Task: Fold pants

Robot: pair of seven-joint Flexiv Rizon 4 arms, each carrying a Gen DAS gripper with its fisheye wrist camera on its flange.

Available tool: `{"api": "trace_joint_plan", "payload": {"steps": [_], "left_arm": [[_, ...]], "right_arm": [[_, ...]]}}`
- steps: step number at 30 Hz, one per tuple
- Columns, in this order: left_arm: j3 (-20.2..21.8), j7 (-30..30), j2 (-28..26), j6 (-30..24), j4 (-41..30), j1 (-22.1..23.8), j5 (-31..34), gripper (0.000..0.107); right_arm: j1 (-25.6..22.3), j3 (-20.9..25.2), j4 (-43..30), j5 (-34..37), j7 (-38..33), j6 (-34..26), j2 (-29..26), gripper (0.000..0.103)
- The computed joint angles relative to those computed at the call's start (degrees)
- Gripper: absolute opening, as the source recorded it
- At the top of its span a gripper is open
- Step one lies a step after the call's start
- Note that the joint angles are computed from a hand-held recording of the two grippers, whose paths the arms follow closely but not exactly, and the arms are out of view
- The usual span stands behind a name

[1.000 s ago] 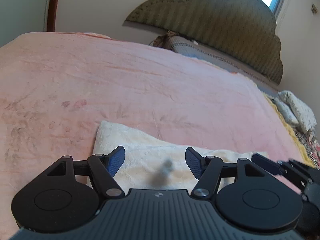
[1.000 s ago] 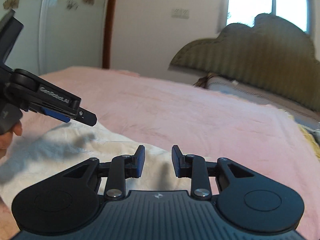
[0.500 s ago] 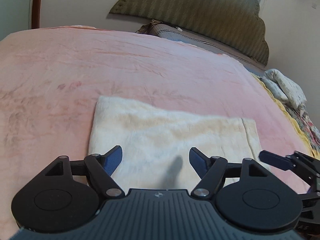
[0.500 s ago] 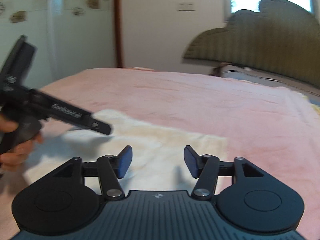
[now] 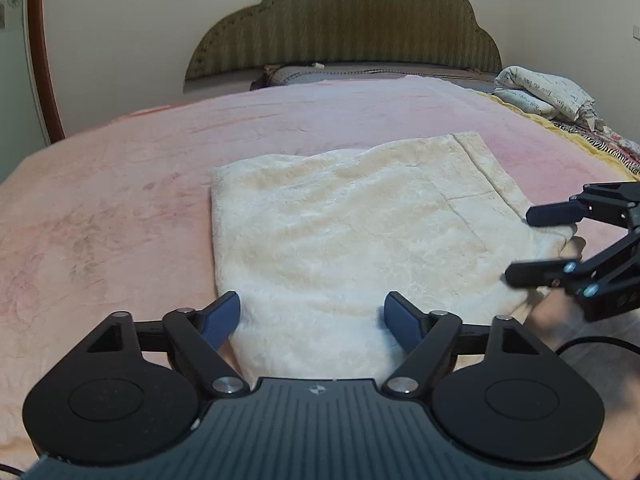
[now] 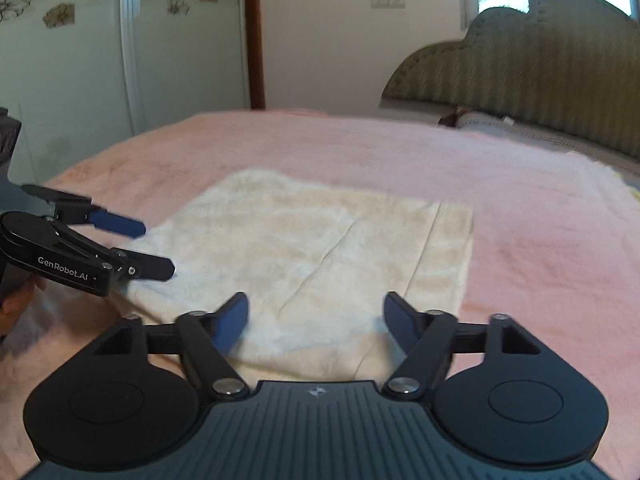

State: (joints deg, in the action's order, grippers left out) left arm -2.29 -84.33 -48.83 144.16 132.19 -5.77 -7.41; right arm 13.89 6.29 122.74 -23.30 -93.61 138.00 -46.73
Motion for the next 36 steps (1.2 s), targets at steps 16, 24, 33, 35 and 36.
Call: {"api": "trace_joint_plan", "payload": {"steps": [16,24,33,35,36], "left_arm": [[1.73,-1.68,1.83,-0.85,0.89,-1.75,-5.71,0.085],[-12.5,12.44,-1.07,6.87,2.14,4.51,-18.67,0.093],[-30.2,-4.19,-4.86,-20.03,-2.61,40.32,20.33,0.096],[-33.96,-14.06,-9.07,-27.06,-7.92,48.31,35.61,0.097],[-37.65,-13.68,-11.61,-30.4,-8.89,52.26,37.83,0.097]], "right_arm": [[-1.78,1.19,0.21,0.35,7.68,7.22,-1.09,0.082],[5.47,-1.51,-1.08,8.46,4.79,3.69,-2.01,0.082],[-11.03,3.15,-6.88,-11.14,21.22,-0.77,-3.74,0.086],[-19.03,4.19,-12.64,-29.8,36.16,-3.6,-6.98,0.086],[-23.03,5.7,-16.49,-39.13,43.36,-4.74,-9.38,0.086]]}}
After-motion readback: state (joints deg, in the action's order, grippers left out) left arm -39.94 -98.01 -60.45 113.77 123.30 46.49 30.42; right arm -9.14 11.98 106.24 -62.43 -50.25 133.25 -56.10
